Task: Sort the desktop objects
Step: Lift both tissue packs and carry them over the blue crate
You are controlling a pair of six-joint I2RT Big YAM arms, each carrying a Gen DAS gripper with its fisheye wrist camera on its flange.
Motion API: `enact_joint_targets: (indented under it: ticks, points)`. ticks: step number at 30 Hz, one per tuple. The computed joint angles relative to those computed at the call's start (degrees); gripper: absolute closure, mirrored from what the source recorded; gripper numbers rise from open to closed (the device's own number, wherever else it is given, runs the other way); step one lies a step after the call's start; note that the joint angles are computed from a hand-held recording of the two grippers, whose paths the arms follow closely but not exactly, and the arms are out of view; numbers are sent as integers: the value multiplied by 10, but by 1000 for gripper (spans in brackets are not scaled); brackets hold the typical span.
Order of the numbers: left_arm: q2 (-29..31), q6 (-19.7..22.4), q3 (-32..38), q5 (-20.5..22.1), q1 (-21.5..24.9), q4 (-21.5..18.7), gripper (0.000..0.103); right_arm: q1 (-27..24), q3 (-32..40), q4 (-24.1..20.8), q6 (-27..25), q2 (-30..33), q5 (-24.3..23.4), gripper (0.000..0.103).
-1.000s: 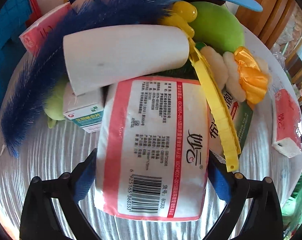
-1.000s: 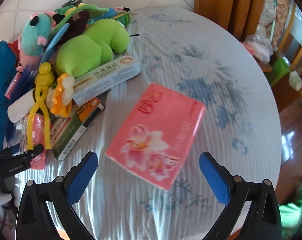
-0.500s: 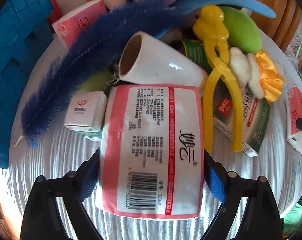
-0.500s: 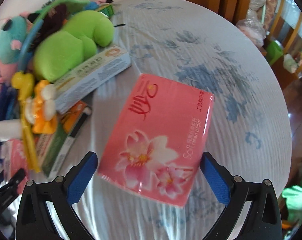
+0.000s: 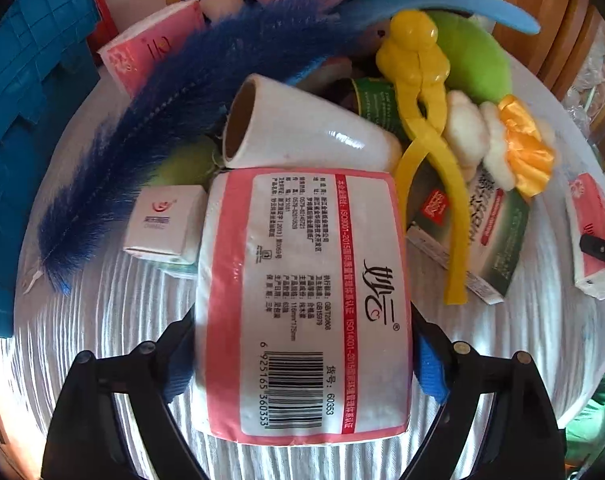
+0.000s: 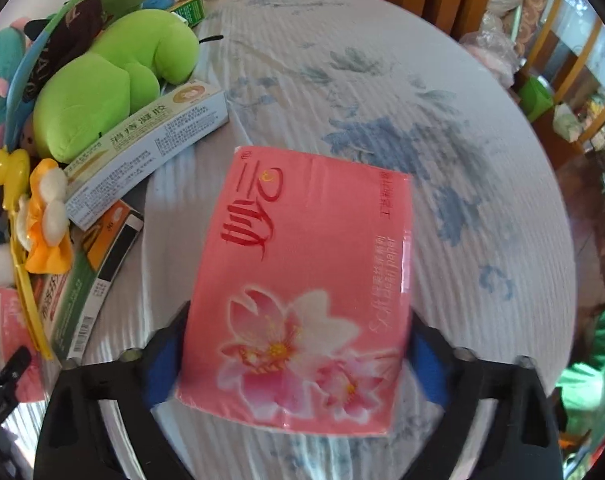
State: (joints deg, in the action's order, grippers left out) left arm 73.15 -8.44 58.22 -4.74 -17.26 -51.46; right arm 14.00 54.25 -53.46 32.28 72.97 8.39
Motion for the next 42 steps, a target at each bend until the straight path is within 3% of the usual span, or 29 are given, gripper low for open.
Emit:
enact_joint_targets:
  ticks: [5, 10, 16, 20, 23, 28, 33, 38, 42]
  points:
    - [-60, 4, 1, -8, 4, 4, 15, 11, -22, 6, -4, -55, -3, 14]
    - [-117, 10, 9, -38, -1, 19, 15, 52, -13, 11, -14, -106, 28, 13]
    - [-162, 95, 12, 28, 94, 35, 15, 149, 43, 23, -18, -110, 112, 13]
    - [-188, 129, 25, 65, 134, 23, 15, 209, 94, 31, -9, -75, 164, 13]
    - [-199, 160, 24, 87, 166, 37, 15, 251, 132, 38, 1, -48, 196, 13]
    - [-209, 168, 28, 108, 201, 69, 15, 299, 182, 54, -5, -18, 231, 13]
    - [-215, 152, 46, 100, 222, 88, 15, 315, 236, 74, -64, 11, 224, 13]
    - [-203, 150, 85, 57, 233, 76, 15, 307, 283, 112, -133, 36, 188, 13]
    - [-196, 155, 113, 50, 265, 71, 15, 319, 342, 130, -174, 76, 177, 13]
